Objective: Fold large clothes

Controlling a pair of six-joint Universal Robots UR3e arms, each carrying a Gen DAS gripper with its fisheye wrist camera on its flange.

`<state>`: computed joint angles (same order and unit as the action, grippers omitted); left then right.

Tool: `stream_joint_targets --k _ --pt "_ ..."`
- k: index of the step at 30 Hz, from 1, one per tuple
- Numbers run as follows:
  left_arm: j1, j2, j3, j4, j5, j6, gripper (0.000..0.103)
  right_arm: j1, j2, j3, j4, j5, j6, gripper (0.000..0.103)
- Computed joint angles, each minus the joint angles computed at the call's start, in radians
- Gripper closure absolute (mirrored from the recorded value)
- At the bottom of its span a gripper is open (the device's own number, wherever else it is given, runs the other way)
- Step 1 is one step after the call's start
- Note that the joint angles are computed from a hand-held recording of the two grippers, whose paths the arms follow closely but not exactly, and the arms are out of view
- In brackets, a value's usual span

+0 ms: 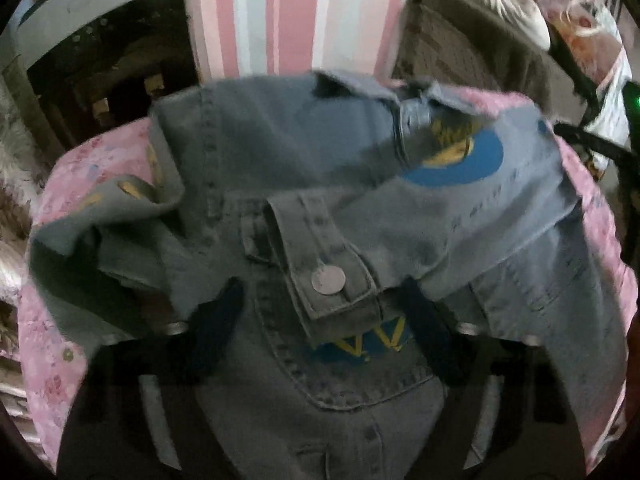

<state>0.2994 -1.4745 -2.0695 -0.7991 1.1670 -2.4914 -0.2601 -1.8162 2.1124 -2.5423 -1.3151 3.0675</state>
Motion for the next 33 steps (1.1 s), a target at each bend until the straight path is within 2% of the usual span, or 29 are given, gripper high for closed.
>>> stream_joint_targets --k 3,4,7,9,11,13,15,16,17,19,20,24,26,29,33 --pt "-0.029 -0.112 0.083 -0.052 -0.008 -0.027 0.066 0.0 0.092 -0.018 -0.025 0.025 0.019 0.054" --pt "-0.045 -0.15 0.121 -0.056 0.002 -0.043 0.067 -0.006 0.093 -0.009 -0.038 0.047 0.019 0.067" --pt "-0.075 -0.175 0.155 -0.003 0.02 -0.076 0.073 0.041 0.129 -0.031 -0.084 -0.009 0.032 0.085" --pt "-0.065 -0.185 0.176 0.032 -0.002 -0.108 0.075 0.072 0.147 -0.031 -0.151 -0.053 0.036 0.088" --pt "-0.034 -0.206 0.22 0.021 -0.04 -0.131 0.075 0.087 0.159 -0.037 -0.183 -0.068 0.041 0.088" --pt "-0.027 -0.254 0.256 0.003 -0.024 -0.133 0.075 0.093 0.197 -0.058 -0.177 -0.075 0.039 0.086" --pt "-0.035 -0.29 0.261 -0.007 0.006 -0.126 0.074 0.088 0.231 -0.075 -0.157 -0.067 0.028 0.08" --pt "-0.039 -0.294 0.235 0.027 0.021 -0.116 0.074 0.091 0.243 -0.086 -0.142 -0.08 0.021 0.077" --pt "-0.043 -0.281 0.204 0.069 0.03 -0.104 0.072 0.09 0.241 -0.084 -0.144 -0.09 0.019 0.069" --pt "-0.054 -0.274 0.208 0.068 0.053 -0.112 0.07 0.075 0.222 -0.08 -0.116 -0.085 0.018 0.059" --pt "-0.065 -0.272 0.217 0.062 0.068 -0.123 0.067 0.058 0.192 -0.068 -0.101 -0.061 0.01 0.058" --pt "-0.081 -0.198 0.159 0.122 0.104 -0.146 0.046 0.037 0.017 0.02 -0.083 -0.043 -0.05 0.057" --pt "-0.07 -0.15 0.121 0.144 0.1 -0.147 0.042 0.031 -0.099 0.075 -0.058 -0.043 -0.086 0.057" --pt "-0.053 -0.105 0.088 0.139 0.065 -0.145 0.041 0.034 -0.198 0.126 -0.011 -0.027 -0.122 0.057" --pt "-0.08 -0.116 0.065 0.143 0.09 -0.147 0.041 0.118 -0.219 0.177 -0.014 -0.088 -0.142 0.057"
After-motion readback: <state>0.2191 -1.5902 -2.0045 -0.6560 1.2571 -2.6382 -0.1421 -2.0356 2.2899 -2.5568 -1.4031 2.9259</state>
